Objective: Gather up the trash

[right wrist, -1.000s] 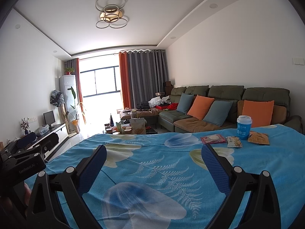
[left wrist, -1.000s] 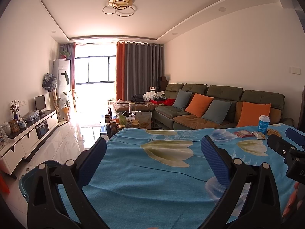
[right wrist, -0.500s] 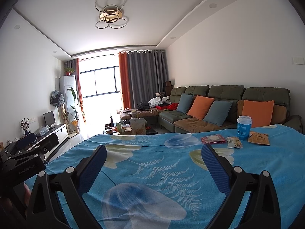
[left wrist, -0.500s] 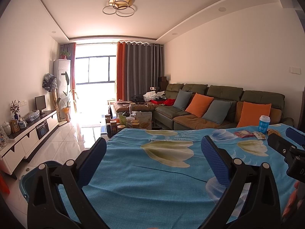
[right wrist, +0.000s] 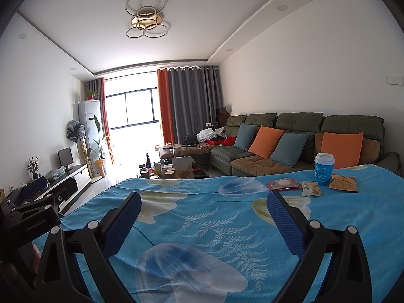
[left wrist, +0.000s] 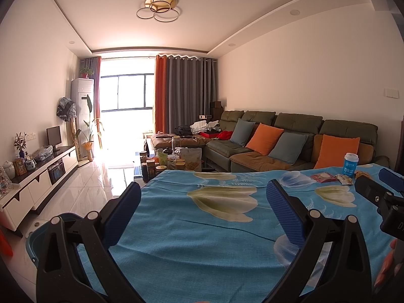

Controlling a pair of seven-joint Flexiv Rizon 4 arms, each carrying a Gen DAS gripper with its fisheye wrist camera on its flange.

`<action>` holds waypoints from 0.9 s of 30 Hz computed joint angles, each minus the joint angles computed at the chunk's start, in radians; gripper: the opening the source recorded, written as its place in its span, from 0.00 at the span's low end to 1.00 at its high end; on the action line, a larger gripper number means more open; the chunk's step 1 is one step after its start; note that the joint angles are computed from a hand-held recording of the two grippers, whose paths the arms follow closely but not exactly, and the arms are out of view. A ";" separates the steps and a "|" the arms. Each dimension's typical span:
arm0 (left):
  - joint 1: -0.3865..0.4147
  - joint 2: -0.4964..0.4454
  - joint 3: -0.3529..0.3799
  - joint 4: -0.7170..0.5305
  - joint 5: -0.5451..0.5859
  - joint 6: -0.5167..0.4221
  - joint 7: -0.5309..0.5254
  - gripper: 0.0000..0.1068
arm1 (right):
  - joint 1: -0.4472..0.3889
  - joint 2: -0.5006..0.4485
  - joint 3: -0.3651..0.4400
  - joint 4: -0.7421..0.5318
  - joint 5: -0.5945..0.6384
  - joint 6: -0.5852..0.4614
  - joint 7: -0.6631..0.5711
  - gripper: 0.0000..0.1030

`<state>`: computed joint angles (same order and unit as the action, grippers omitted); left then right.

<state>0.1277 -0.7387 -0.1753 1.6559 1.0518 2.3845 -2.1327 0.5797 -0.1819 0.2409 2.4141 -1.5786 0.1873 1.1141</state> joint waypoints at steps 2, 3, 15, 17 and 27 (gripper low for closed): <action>-0.002 0.000 0.002 0.003 -0.006 0.001 0.006 0.91 | 0.000 -0.001 0.000 -0.001 0.002 -0.001 -0.003 0.93; 0.001 0.001 0.000 0.001 -0.001 -0.002 0.001 0.91 | 0.001 0.000 0.000 0.000 0.001 -0.001 -0.002 0.93; 0.003 -0.001 -0.003 0.002 -0.005 -0.003 0.006 0.91 | -0.001 0.000 0.000 0.000 -0.002 0.002 0.000 0.93; 0.003 -0.003 -0.004 -0.002 -0.003 -0.007 0.003 0.91 | -0.001 0.000 0.000 0.000 -0.002 0.002 0.000 0.93; 0.017 0.016 -0.043 -0.043 0.126 -0.124 -0.088 0.91 | -0.009 0.007 -0.002 0.007 -0.008 0.033 0.016 0.93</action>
